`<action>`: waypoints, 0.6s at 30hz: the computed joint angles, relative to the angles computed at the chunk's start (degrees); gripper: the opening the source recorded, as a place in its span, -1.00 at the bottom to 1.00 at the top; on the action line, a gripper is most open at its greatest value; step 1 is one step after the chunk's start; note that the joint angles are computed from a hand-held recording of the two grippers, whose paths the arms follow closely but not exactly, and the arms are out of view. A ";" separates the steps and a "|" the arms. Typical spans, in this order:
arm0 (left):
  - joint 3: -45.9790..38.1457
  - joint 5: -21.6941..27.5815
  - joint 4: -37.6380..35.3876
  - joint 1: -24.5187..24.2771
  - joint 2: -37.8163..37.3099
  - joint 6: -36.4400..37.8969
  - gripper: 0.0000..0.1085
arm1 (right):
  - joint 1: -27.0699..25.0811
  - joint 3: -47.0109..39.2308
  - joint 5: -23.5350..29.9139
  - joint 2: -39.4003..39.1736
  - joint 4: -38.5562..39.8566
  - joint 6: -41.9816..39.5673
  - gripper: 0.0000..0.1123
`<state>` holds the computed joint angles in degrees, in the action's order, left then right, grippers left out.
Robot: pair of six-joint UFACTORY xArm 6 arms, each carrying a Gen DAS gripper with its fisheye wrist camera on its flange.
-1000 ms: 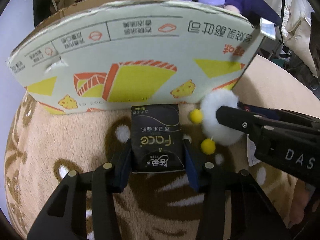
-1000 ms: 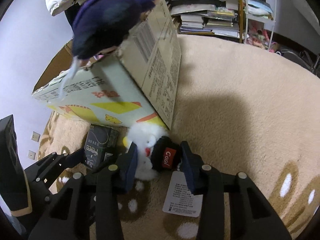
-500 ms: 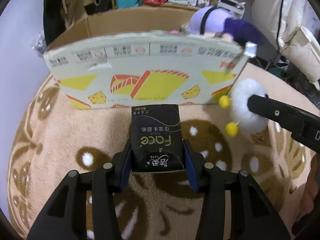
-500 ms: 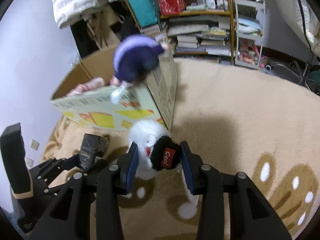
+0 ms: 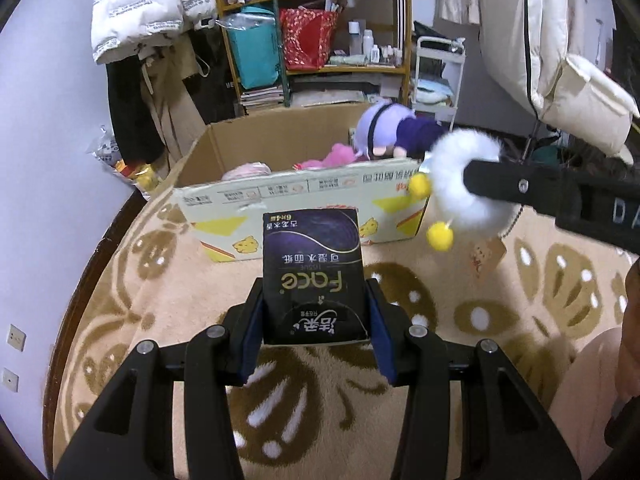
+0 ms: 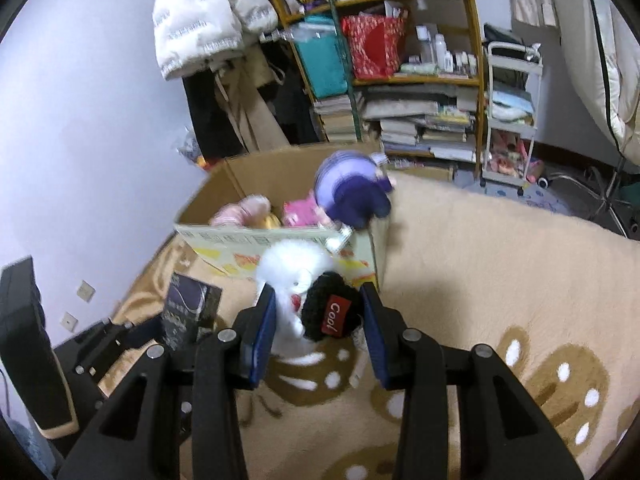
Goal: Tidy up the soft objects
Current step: 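Lift the Face box with the left tool and the penguin with the right tool over the box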
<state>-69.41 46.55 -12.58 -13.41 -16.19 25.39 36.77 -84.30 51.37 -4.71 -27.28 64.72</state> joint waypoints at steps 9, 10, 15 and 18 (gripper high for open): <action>-2.35 -2.08 -1.80 2.36 -0.50 0.16 -0.17 | 0.56 -8.52 -0.01 3.66 -3.16 -3.45 -0.24; -3.79 -2.10 -2.10 2.71 0.22 0.03 -0.17 | 0.36 -10.06 0.06 4.53 -3.28 -4.02 -0.24; -10.04 -3.99 -2.84 3.33 4.26 0.30 -0.17 | -0.86 -16.78 0.31 8.52 -3.87 -6.98 -0.23; -15.13 -4.25 -3.02 3.71 7.99 -0.29 -0.17 | -1.81 -21.13 0.51 11.28 -3.81 -8.68 -0.23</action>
